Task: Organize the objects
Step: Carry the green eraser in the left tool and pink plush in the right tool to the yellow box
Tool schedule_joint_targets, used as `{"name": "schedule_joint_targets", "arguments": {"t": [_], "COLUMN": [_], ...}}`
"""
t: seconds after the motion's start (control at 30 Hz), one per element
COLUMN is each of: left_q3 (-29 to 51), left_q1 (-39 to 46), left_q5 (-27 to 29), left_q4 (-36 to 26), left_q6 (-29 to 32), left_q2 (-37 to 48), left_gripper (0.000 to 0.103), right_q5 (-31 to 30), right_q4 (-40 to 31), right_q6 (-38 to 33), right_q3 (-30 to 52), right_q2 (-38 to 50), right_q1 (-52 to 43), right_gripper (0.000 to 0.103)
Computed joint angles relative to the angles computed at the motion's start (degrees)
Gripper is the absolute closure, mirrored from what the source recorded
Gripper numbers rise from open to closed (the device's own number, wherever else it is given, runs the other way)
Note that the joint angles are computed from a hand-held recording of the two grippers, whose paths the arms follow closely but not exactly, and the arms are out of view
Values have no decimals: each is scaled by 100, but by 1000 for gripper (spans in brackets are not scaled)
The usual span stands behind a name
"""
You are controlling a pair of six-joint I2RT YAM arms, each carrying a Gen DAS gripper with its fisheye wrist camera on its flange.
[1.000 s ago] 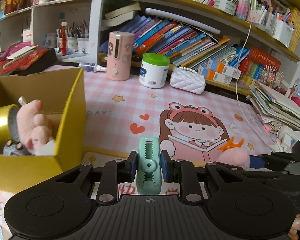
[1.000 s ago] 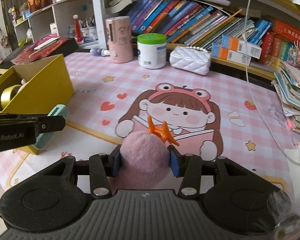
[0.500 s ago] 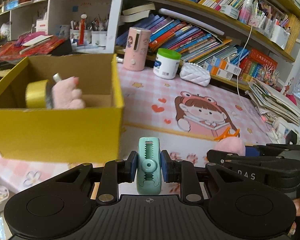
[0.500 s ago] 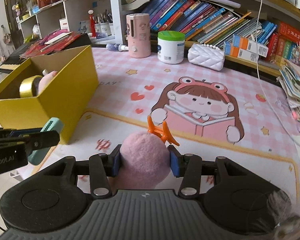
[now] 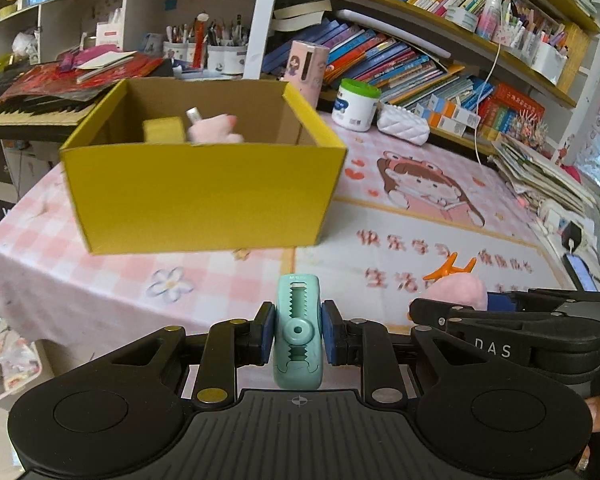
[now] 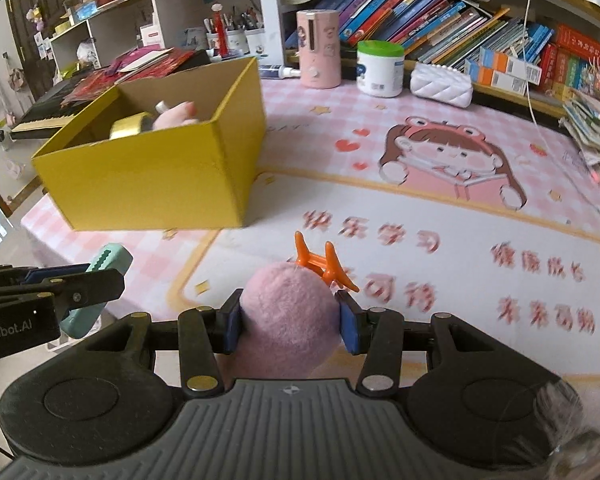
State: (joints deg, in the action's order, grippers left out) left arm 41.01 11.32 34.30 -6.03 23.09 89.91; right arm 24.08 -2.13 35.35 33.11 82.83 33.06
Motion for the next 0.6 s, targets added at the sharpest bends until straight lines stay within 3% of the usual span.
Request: {"name": "schedule_joint_targets", "arguments": {"t": [0.3,0.6], "left_q3": [200,325], "left_q1": [923,1596], "left_q5": [533,916], "left_q4": [-867,-1163], "left_q6": [1088,1393], "left_q2": [88,106], "left_gripper": [80,80], "right_q5": [690,935], "right_q4": [-573,-935], "right_q6": [1302,1360], "right_q3": [412,1001], "right_q2": [394,735], "right_q1": [1315,1844], "right_gripper": [58,58]}}
